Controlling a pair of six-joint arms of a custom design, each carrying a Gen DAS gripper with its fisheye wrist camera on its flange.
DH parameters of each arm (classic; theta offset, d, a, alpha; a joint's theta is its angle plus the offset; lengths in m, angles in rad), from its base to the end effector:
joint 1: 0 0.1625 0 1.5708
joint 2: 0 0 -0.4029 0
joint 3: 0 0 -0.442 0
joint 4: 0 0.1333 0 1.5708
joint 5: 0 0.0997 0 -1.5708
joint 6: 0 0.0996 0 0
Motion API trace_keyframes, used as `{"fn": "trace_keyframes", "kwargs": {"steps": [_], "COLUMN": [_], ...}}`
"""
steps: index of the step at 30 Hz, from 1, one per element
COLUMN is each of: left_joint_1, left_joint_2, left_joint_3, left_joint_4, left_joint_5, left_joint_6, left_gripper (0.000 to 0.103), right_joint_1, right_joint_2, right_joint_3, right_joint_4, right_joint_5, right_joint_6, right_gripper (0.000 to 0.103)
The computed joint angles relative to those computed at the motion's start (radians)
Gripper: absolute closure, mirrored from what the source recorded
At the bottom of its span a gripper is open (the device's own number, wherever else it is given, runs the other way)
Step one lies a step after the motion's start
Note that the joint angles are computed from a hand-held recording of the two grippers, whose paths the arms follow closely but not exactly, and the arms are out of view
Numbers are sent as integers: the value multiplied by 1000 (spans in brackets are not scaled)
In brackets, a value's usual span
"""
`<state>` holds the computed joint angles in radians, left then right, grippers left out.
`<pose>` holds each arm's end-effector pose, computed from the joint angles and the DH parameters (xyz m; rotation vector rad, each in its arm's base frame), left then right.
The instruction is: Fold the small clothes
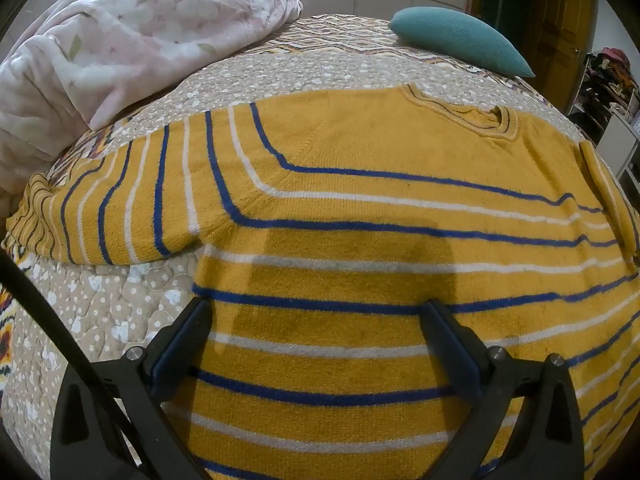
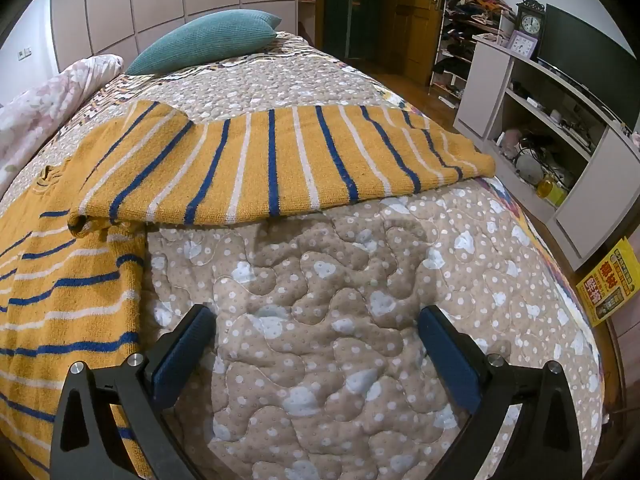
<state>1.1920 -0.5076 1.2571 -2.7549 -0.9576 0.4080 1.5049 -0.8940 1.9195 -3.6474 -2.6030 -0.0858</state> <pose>-0.1189 -0.8141 0.0253 0.7886 2.3513 -0.5347 0.0098 -0.5773 0.1599 -0.5913 -1.8590 0.9919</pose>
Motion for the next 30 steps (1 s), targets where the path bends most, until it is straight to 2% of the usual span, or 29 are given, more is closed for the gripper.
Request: {"fn": "trace_keyframes", "kwargs": {"steps": [30], "left_joint_1": [0], "left_joint_2": [0], "left_joint_3": [0], "left_joint_4": [-3], "left_joint_5": [4], "left_joint_6": [5], "left_gripper": [0], "right_joint_1": [4], "right_joint_2": [10], "right_joint_3": [-8], "right_joint_4": [-7], "right_joint_5": [-15], "right_joint_6": [-11], "right_gripper": [0]}}
